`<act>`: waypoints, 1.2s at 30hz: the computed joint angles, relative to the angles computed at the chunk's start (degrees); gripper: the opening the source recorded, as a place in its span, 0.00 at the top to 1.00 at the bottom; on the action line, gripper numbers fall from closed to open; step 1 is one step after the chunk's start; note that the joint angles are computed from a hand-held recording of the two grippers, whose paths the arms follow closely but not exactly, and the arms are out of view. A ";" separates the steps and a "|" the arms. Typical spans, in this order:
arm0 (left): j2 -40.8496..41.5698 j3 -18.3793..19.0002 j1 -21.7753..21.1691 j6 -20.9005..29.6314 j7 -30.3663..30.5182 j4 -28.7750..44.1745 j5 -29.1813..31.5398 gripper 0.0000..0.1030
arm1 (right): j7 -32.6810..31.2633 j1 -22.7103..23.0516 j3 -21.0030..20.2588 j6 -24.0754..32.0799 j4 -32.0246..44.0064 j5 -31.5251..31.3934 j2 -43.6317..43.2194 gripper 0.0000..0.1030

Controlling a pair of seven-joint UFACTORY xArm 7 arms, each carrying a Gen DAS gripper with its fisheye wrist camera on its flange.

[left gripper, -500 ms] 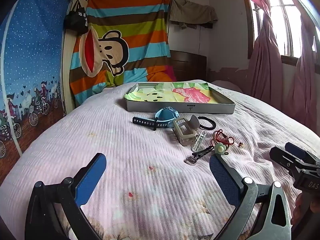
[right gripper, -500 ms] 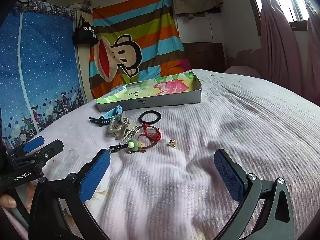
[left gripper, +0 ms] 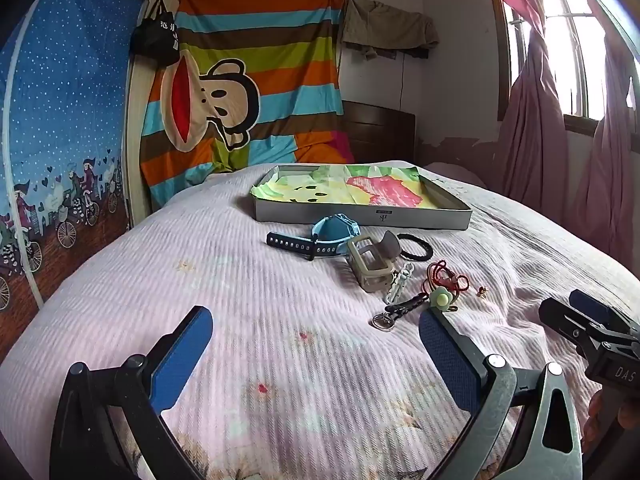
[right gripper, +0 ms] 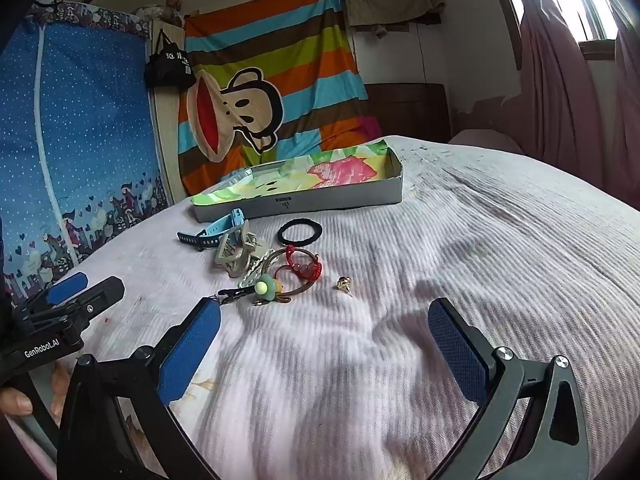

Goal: Organize jewelry

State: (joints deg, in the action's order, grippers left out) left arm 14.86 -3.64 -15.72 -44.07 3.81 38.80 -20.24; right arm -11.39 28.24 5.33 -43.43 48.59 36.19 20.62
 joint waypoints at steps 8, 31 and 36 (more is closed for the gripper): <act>0.05 0.09 0.10 0.10 0.14 0.12 0.14 0.00 | 1.17 -0.35 0.05 -0.91 -0.45 -0.73 0.59 0.01; 0.26 0.04 -0.28 -0.22 0.65 0.16 -0.53 0.00 | 1.08 -0.39 -0.04 -0.18 -0.50 -0.57 -0.04 0.01; 0.28 0.04 -0.31 -0.26 0.73 0.16 -0.59 0.00 | 1.23 -0.48 -0.02 -0.18 -0.52 -0.72 -0.02 0.01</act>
State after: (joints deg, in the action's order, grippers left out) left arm 15.14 -3.60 -16.03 -44.32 4.54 38.96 -20.83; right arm -10.16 27.77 5.31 -43.62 48.07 35.47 20.60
